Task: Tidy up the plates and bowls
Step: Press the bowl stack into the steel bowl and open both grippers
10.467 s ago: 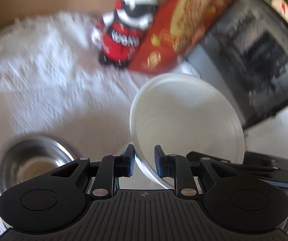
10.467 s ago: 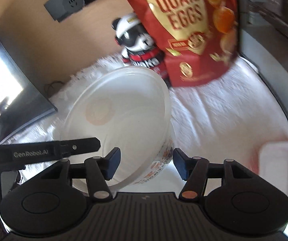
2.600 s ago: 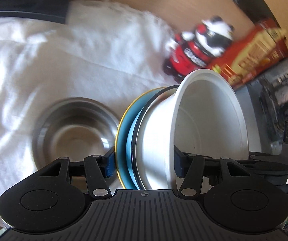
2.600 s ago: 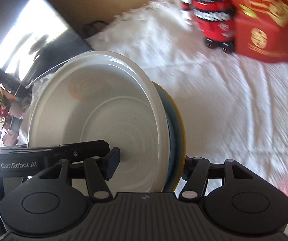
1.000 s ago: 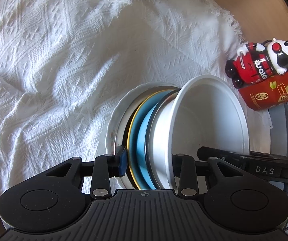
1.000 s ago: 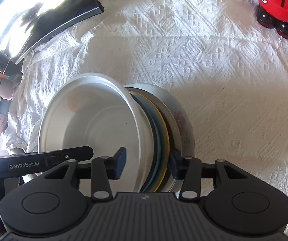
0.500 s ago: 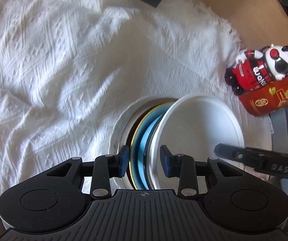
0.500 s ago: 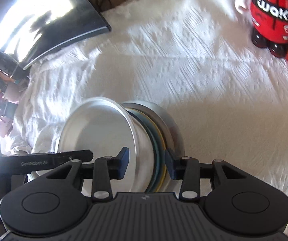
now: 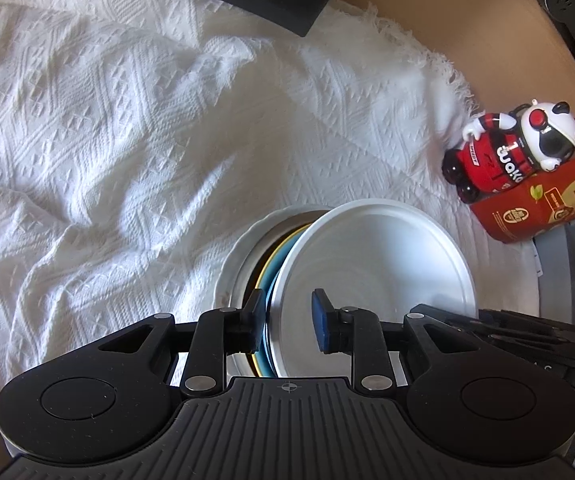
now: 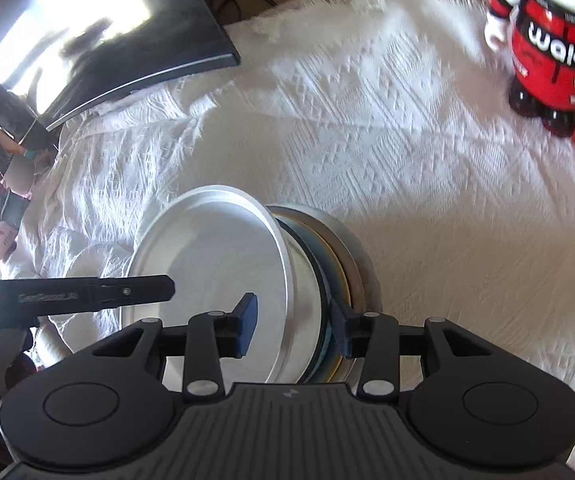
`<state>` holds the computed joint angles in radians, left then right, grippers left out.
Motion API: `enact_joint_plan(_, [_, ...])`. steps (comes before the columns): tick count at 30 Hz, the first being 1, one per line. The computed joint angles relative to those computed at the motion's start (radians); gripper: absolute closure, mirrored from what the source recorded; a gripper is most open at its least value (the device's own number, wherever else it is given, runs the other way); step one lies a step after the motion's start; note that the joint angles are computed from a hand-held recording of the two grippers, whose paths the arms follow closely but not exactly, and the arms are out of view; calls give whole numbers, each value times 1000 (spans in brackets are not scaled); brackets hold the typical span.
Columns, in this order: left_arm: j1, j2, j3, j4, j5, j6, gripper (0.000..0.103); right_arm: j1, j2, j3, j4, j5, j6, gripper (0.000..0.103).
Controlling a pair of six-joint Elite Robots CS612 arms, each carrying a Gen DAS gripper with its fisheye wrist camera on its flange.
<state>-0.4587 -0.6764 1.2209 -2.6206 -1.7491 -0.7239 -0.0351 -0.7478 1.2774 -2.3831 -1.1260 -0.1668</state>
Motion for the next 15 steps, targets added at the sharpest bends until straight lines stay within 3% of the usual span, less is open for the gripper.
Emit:
enact_joint_plan(7, [-1, -6, 3, -21, 5, 2, 76, -2, 4, 0, 7, -2, 4, 63])
enact_joint_plan(12, [-2, -11, 7, -54, 5, 6, 77, -4, -9, 26, -44, -3, 13, 63])
enact_joint_plan(15, [-9, -19, 9, -62, 46, 18, 77, -7, -18, 45, -85, 6, 14, 63])
